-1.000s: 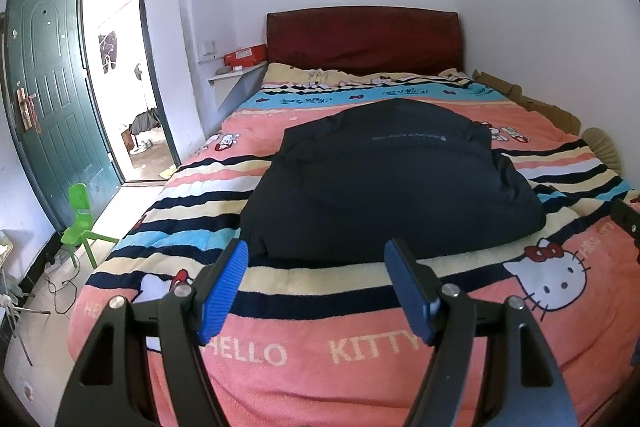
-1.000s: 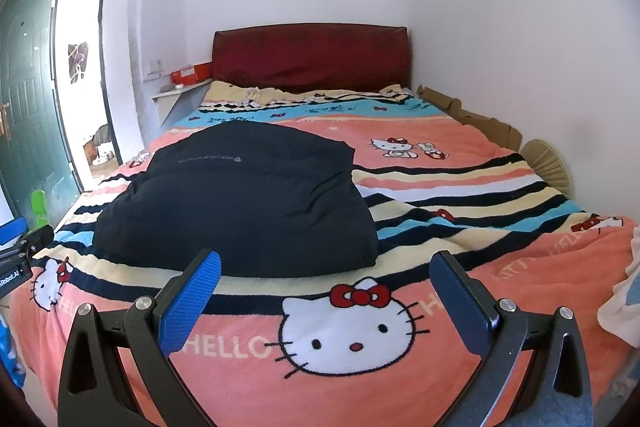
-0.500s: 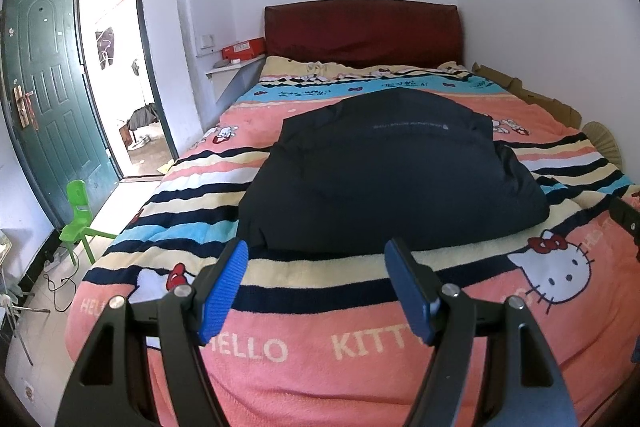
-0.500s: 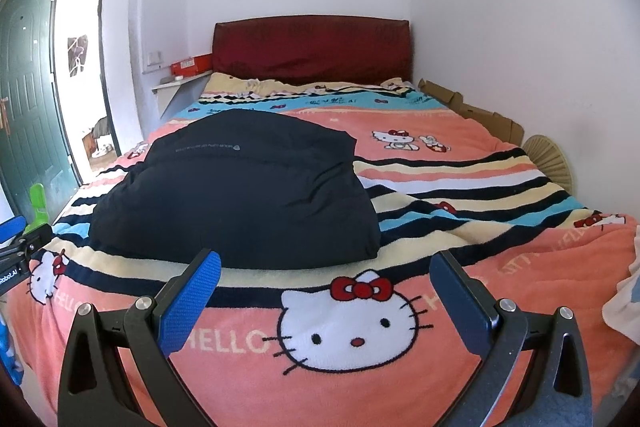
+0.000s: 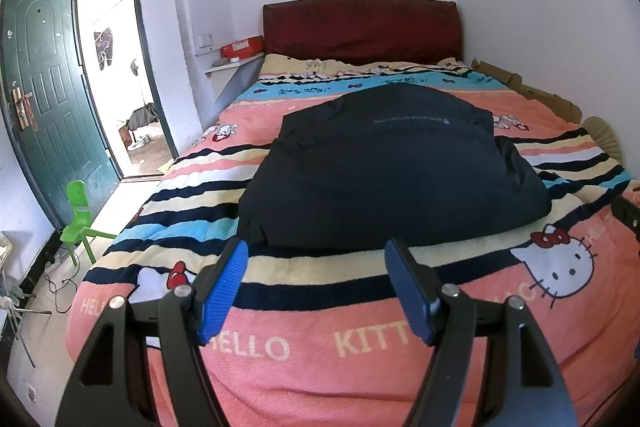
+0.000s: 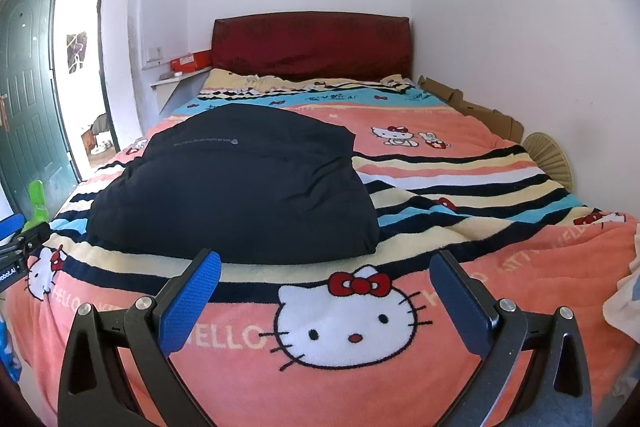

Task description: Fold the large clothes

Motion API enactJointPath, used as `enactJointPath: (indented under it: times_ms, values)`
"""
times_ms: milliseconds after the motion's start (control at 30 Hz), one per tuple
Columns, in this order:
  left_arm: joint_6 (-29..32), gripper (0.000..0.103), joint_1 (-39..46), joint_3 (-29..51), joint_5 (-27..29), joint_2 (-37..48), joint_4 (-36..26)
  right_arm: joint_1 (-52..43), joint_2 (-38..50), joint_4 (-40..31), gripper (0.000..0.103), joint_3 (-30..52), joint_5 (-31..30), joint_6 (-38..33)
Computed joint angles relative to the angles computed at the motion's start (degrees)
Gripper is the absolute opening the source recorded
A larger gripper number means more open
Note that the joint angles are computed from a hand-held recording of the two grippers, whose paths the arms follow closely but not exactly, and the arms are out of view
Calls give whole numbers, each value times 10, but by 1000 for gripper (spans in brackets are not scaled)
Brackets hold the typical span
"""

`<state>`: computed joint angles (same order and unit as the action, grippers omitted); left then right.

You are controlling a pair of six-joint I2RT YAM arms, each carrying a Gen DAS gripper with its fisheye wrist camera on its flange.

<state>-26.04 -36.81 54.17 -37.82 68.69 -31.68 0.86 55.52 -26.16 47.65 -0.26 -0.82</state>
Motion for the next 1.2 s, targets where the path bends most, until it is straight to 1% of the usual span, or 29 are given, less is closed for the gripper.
enactJointPath:
  times_ms: [600, 1200]
  values:
    - [7, 70, 5, -28, 8, -14, 14, -2, -6, -7, 102, -6, -1, 0]
    - [8, 70, 5, -30, 9, -16, 14, -7, -13, -11, 102, -9, -7, -8]
